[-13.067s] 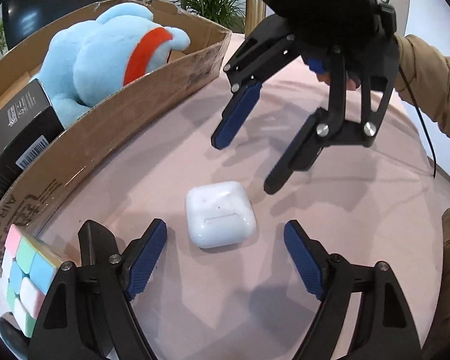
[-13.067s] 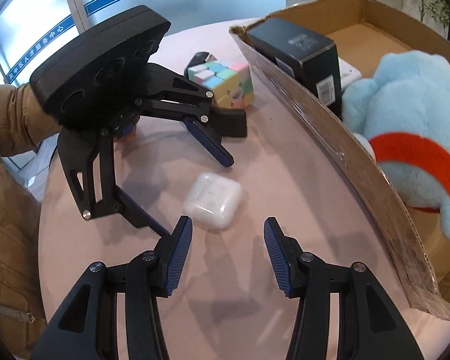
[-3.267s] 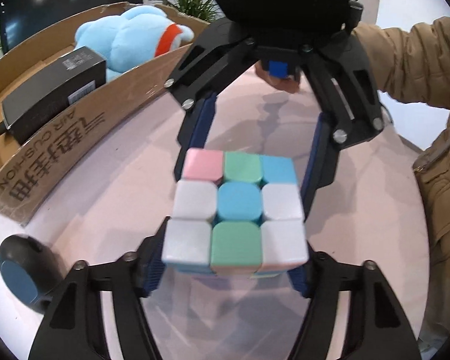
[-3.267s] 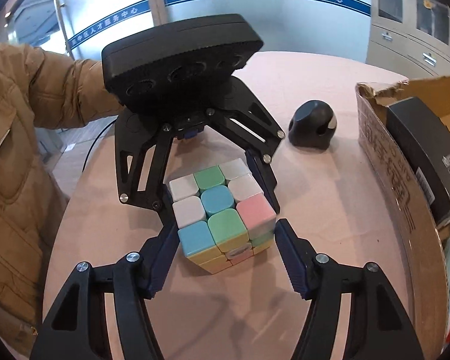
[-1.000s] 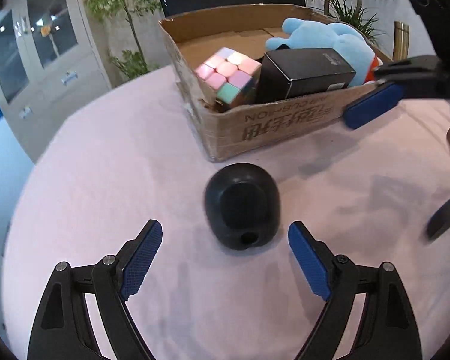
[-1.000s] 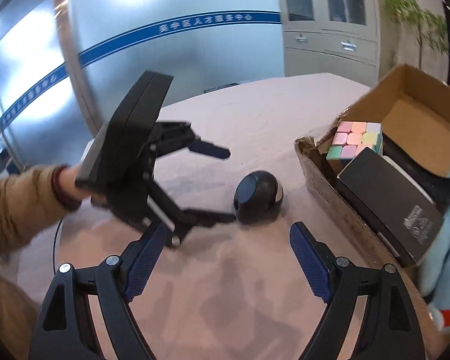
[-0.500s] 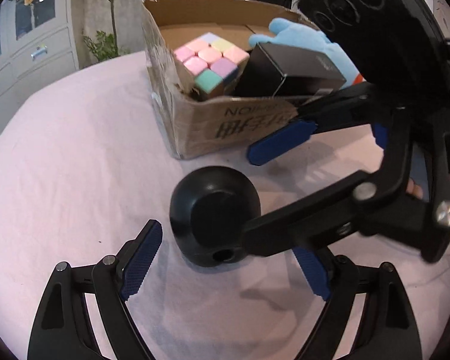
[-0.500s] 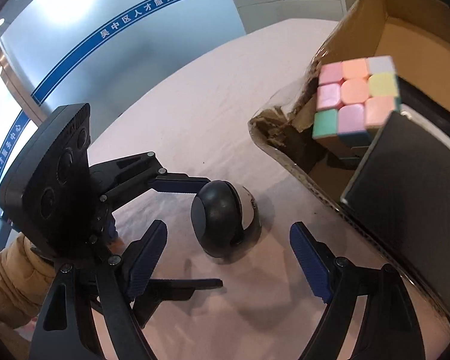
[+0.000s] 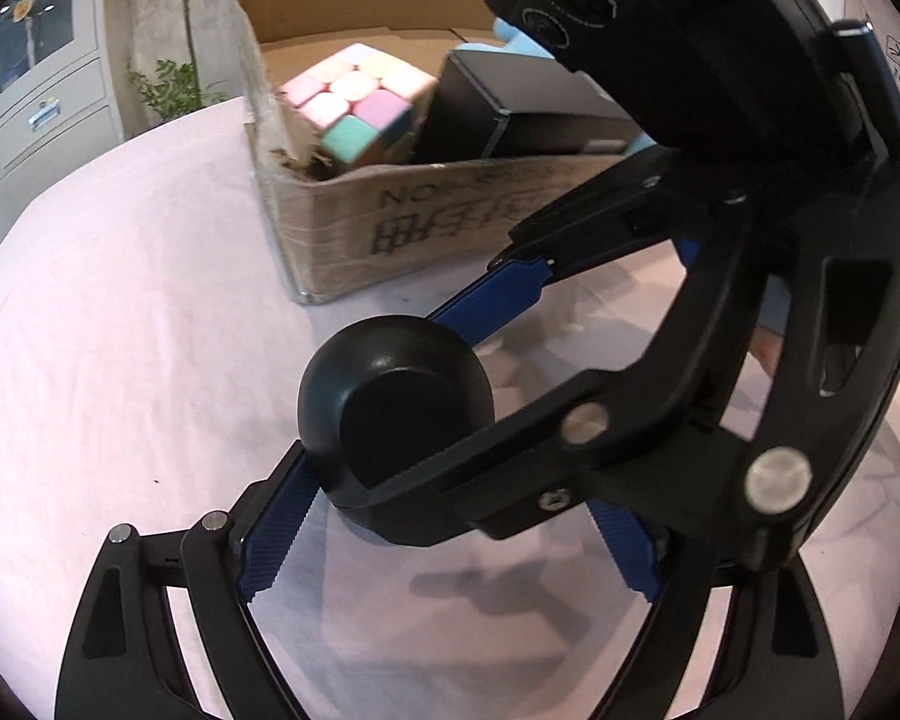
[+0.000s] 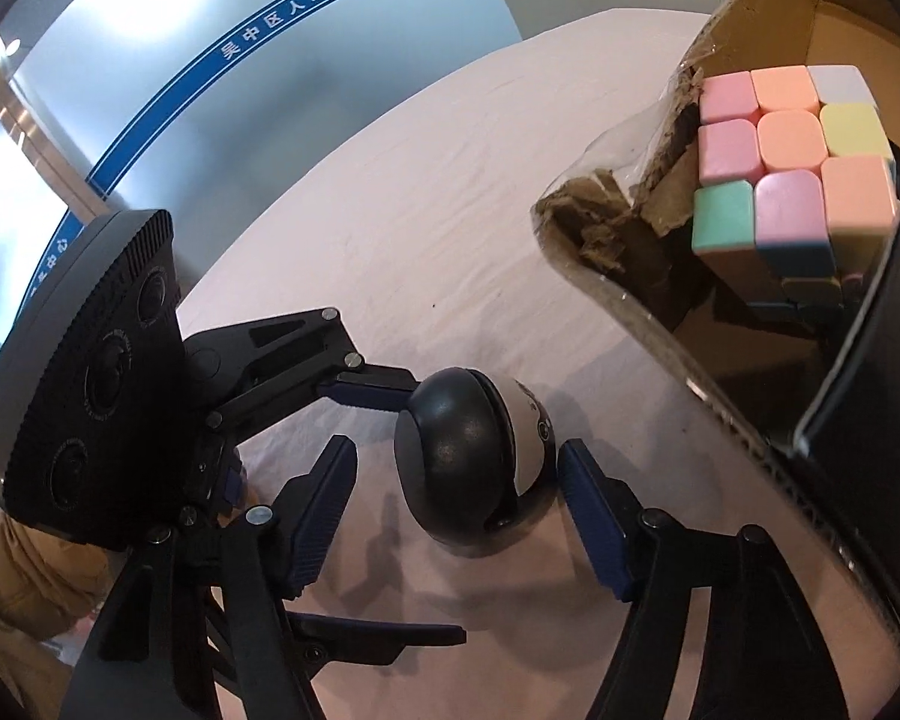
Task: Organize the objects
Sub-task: 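Lower the left gripper onto the black round speaker and grasp it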
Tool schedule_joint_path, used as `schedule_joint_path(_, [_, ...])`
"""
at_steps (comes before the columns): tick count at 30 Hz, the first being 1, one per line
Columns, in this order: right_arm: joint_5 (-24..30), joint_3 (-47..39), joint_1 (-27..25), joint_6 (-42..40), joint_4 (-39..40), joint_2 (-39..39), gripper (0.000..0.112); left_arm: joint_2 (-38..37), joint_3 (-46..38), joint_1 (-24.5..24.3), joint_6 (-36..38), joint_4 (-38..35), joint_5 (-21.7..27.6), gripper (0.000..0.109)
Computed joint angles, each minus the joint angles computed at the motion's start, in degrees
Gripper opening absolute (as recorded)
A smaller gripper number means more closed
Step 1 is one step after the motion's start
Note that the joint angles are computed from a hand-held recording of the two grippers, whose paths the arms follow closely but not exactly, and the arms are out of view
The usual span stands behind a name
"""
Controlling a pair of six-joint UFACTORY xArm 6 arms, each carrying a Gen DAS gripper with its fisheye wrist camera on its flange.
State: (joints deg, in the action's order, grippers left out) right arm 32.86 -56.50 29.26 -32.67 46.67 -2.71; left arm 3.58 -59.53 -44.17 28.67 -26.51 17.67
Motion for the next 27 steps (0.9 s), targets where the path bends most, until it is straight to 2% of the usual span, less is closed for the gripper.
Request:
schedule_joint_path(3, [2.33,2.41,-1.25,-2.53,2.0,-2.81,0.065,-0.88,0.93,-0.69,0.8,-0.9,0.55,0.086])
schedule_joint_path(8, [2.77,7.74,-0.03,-2.9,1.79,-8.06,0.062,-2.46,3.21,-3.08,-2.97,4.76,0.52,0.086])
schedule_joint_path(18, [4.35,20.81,1.68,-2.12,2.39,-21.74,0.062,-6.79,8.12,-9.57,-1.33,3.82,0.2,0.086])
schedule_joint_path(22, [2.18,23.22,3.27,-0.72,1.71,-23.12,0.062,-7.01,8.65,-10.28,-5.7,8.65,-0.53,0.086])
schedule_joint_path(27, [0.71,22.75,3.55,-2.03,4.27,-22.19,0.062,-6.9,9.13,-8.85,-12.85,14.79,-2.3,0.086])
